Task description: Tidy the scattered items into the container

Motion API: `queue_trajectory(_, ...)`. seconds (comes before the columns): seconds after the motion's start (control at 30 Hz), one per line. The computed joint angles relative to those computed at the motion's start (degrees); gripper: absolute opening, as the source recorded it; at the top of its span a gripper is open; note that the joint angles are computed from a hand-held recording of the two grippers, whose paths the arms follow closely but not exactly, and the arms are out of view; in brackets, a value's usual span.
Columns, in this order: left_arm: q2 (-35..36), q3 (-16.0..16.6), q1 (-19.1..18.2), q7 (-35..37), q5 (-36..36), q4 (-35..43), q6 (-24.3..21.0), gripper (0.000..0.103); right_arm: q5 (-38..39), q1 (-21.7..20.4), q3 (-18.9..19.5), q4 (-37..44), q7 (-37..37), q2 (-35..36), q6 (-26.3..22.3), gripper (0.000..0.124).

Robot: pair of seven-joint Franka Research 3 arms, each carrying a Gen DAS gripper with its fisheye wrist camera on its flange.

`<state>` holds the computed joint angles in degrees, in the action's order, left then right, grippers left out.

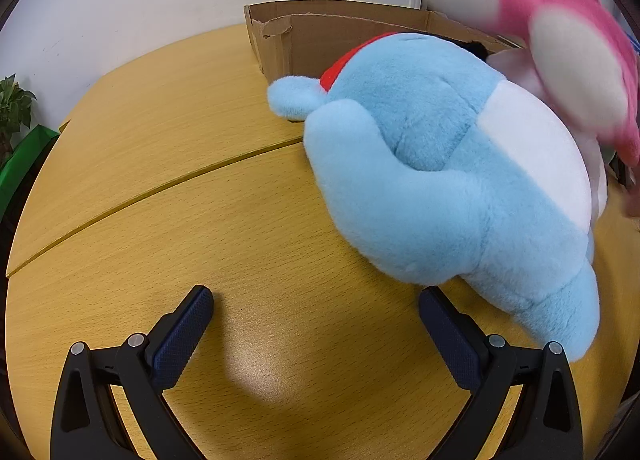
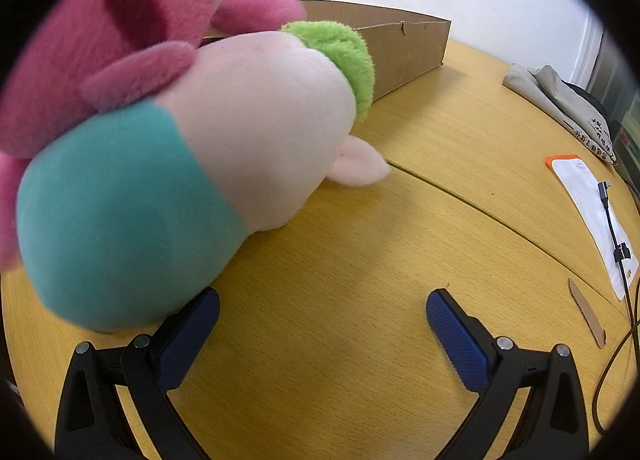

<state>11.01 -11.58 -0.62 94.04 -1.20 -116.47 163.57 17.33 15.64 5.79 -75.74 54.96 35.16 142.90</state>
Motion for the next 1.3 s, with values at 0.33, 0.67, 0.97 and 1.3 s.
queue_trajectory(0.33, 0.0, 0.0, 0.0, 0.0, 0.1, 0.0, 0.0, 0.103, 0.1, 0.0, 0.0, -0.1, 0.0, -0.1, 0.0, 0.103)
queue_trajectory(0.67, 0.0, 0.0, 0.1, -0.1, 0.1, 0.0, 0.0, 0.103, 0.1, 0.1, 0.0, -0.4, -0.1, -0.3, 0.2, 0.103)
queue_trajectory(0.97, 0.0, 0.0, 0.0, -0.1, 0.1, 0.0, 0.0, 0.103, 0.1, 0.1, 0.0, -0.6, -0.1, -0.4, 0.2, 0.103)
queue_trajectory(1.3, 0.0, 0.0, 0.0, -0.1, 0.1, 0.0, 0.0, 0.103, 0.2, 0.1, 0.0, -0.8, -0.1, -0.5, 0.3, 0.103)
